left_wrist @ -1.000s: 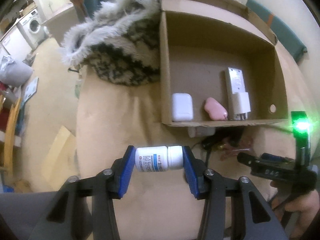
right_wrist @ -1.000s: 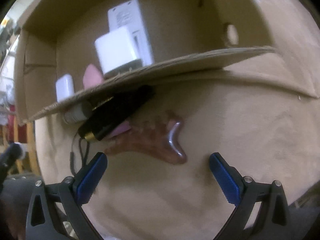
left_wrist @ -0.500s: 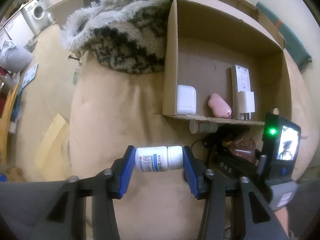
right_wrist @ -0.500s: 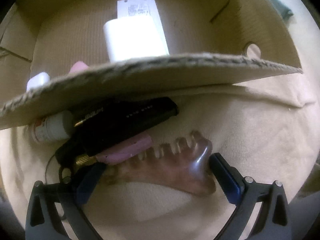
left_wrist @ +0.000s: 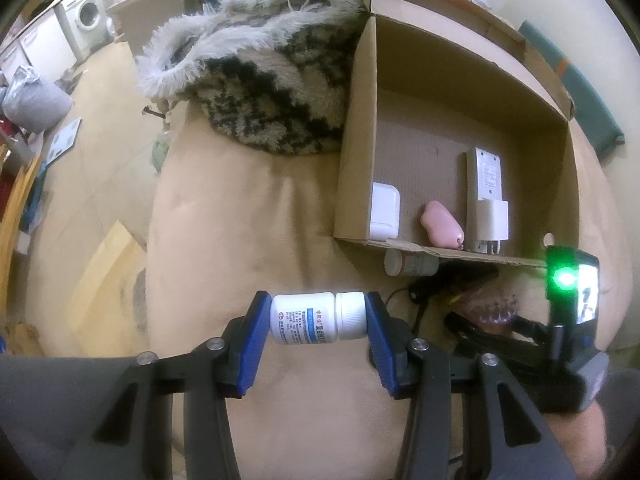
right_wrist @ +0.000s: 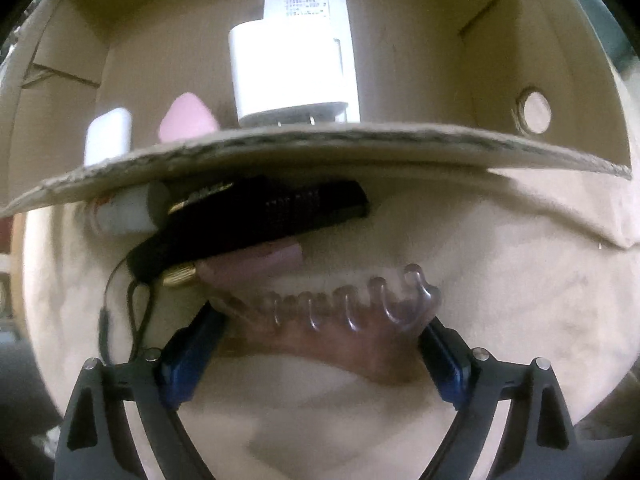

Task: Organize rigid objects
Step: 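Grasp the white pill bottle with the left tool while the right tool grasps the pink comb, then carry the pill bottle and pink comb over the box with both tools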

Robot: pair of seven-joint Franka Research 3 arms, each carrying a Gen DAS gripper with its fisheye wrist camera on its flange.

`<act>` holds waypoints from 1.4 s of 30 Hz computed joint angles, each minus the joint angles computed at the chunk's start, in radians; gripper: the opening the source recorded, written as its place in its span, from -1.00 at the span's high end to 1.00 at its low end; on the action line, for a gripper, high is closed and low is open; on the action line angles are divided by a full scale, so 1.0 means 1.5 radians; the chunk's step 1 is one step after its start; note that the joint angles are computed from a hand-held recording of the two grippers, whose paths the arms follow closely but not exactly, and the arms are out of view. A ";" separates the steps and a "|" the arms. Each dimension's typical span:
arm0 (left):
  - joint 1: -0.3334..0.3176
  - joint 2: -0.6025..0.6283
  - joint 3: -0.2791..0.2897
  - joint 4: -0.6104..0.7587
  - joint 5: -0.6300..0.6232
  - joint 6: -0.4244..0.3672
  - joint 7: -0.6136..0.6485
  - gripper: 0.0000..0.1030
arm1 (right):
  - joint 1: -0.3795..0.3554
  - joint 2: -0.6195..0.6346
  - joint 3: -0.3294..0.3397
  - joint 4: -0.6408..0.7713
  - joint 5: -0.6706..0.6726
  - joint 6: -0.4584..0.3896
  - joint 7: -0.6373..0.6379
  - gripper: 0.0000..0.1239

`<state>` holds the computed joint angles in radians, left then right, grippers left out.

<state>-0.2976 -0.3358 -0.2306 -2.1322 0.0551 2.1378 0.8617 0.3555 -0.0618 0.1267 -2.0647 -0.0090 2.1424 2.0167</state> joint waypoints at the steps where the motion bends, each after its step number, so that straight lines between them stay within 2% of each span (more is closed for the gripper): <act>1: 0.001 -0.001 -0.002 0.001 0.005 -0.001 -0.001 0.15 | -0.001 -0.003 -0.002 0.001 0.007 -0.007 -0.008 -0.56; 7: 0.000 0.005 -0.005 0.007 0.015 -0.006 -0.006 0.15 | 0.005 -0.015 0.001 0.008 0.048 -0.054 -0.074 -0.56; 11: -0.001 0.004 -0.006 0.007 0.018 -0.003 -0.010 0.15 | 0.007 -0.031 0.000 0.009 0.085 -0.062 -0.105 -0.56; 14: 0.001 -0.003 -0.006 0.001 0.024 0.007 -0.016 0.15 | 0.004 -0.057 -0.004 -0.003 0.124 -0.049 -0.116 -0.56; 22: 0.003 -0.001 -0.011 0.004 0.049 0.004 -0.033 0.15 | -0.019 -0.184 -0.021 -0.109 0.232 -0.005 -0.136 -0.56; 27: 0.003 -0.002 -0.013 0.005 0.060 0.003 -0.034 0.15 | -0.043 -0.246 -0.031 -0.114 0.227 0.003 -0.158 -0.57; 31: 0.004 -0.002 -0.019 0.017 0.079 0.014 -0.044 0.15 | -0.053 -0.275 -0.023 -0.118 0.236 0.100 -0.178 -0.57; 35: 0.001 0.016 -0.022 0.054 0.094 0.025 -0.026 0.15 | -0.062 -0.266 -0.029 -0.098 0.226 0.184 -0.216 -0.57; 39: 0.000 0.052 -0.026 0.107 0.107 0.027 -0.008 0.15 | -0.058 -0.227 -0.032 -0.063 0.230 0.234 -0.249 -0.57; 42: -0.001 0.096 -0.026 0.155 0.109 0.024 0.010 0.15 | -0.060 -0.180 -0.031 -0.027 0.225 0.245 -0.256 -0.57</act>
<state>-0.2991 -0.1921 -0.2697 -1.8992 0.2179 2.1731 0.8768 0.2649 -0.3323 0.0801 -2.1051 0.3280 2.5095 1.6334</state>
